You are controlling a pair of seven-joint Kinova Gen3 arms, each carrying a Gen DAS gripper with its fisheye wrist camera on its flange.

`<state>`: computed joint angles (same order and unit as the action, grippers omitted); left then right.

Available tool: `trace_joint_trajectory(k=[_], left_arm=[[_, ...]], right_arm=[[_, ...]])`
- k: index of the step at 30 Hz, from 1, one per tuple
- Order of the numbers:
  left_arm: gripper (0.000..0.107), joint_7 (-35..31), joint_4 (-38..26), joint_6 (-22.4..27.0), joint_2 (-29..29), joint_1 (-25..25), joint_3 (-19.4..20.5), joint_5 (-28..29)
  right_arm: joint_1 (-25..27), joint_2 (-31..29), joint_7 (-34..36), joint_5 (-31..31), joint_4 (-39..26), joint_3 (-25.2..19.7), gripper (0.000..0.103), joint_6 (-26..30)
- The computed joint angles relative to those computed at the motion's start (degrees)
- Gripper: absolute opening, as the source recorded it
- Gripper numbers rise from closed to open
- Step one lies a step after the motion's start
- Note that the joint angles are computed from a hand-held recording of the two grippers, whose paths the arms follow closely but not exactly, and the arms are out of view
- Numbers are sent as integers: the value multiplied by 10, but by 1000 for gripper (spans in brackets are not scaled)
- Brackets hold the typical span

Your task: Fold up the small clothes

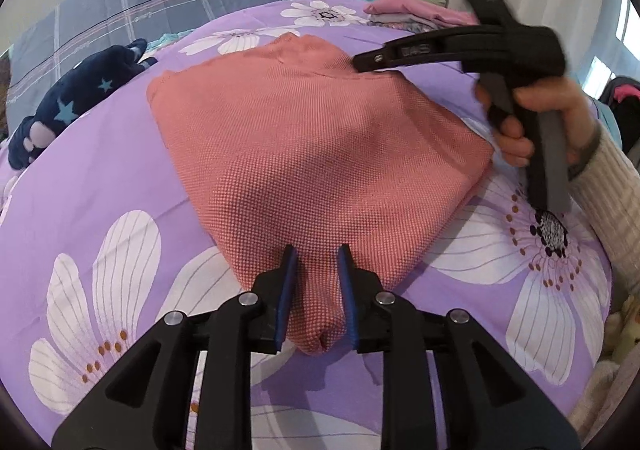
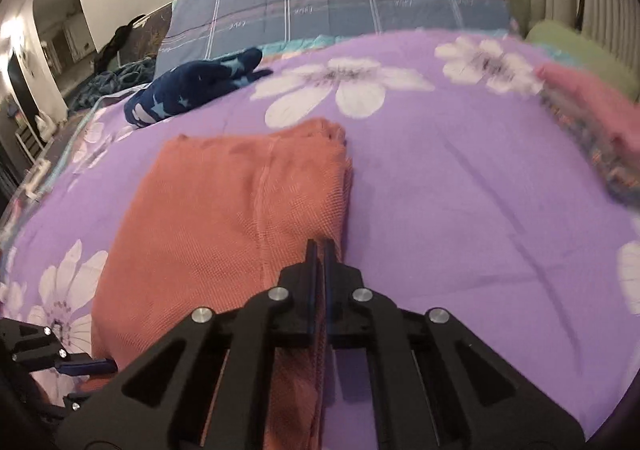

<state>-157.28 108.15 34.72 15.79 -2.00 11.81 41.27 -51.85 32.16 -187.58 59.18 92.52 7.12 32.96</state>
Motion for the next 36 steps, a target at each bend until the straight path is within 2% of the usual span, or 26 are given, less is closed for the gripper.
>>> trace_joint_trajectory(k=[1, 4, 6, 10, 13, 15, 16, 17, 18, 20, 23, 26, 29, 33, 36], left_arm=[[26, 1, 3, -2, -4, -2, 0, 5], [29, -16, 22, -33, -23, 2, -4, 31], [32, -29, 29, -43, -33, -8, 3, 46], [34, -55, 35, -66, -49, -4, -2, 71], [37, -38, 25, -74, -43, 5, -11, 62], [40, -24, 16, -73, -37, 3, -12, 58], [44, -6, 7, -69, -30, 4, -16, 51], [54, 10, -2, -62, -23, 3, -18, 44], [61, 25, -10, -53, -15, 0, -19, 40], [61, 57, -35, -25, 7, -6, -19, 30], [62, 107, -77, 11, 46, -11, -17, 10], [64, 145, -125, 60, 90, -25, -5, 3], [65, 169, -168, 99, 129, -35, 7, 4], [66, 207, -216, 118, 166, -27, 11, -14], [66, 220, -245, 128, 189, -26, 19, -22]], right_arm=[[-5, -9, -12, 19, 10, -6, 5, 3], [-42, -43, -77, 77, 58, 13, 5, -17], [-44, -63, -115, 105, 86, 0, 5, -24], [-33, -78, -150, 116, 113, -30, 6, -19], [-7, -87, -174, 110, 126, -49, 17, -24], [22, -97, -207, 115, 142, -60, 27, -58], [30, -99, -220, 121, 147, -60, 31, -70], [37, -100, -225, 125, 149, -63, 33, -74], [43, -99, -221, 126, 149, -67, 36, -77], [56, -96, -214, 126, 147, -72, 40, -96], [76, -89, -200, 119, 145, -66, 45, -154], [101, -72, -134, 67, 126, -75, 50, -175], [137, -59, -80, 18, 116, -86, 52, -219], [200, -41, -7, -38, 96, -130, 55, -248], [257, -21, 58, -73, 67, -188, 56, -237]])
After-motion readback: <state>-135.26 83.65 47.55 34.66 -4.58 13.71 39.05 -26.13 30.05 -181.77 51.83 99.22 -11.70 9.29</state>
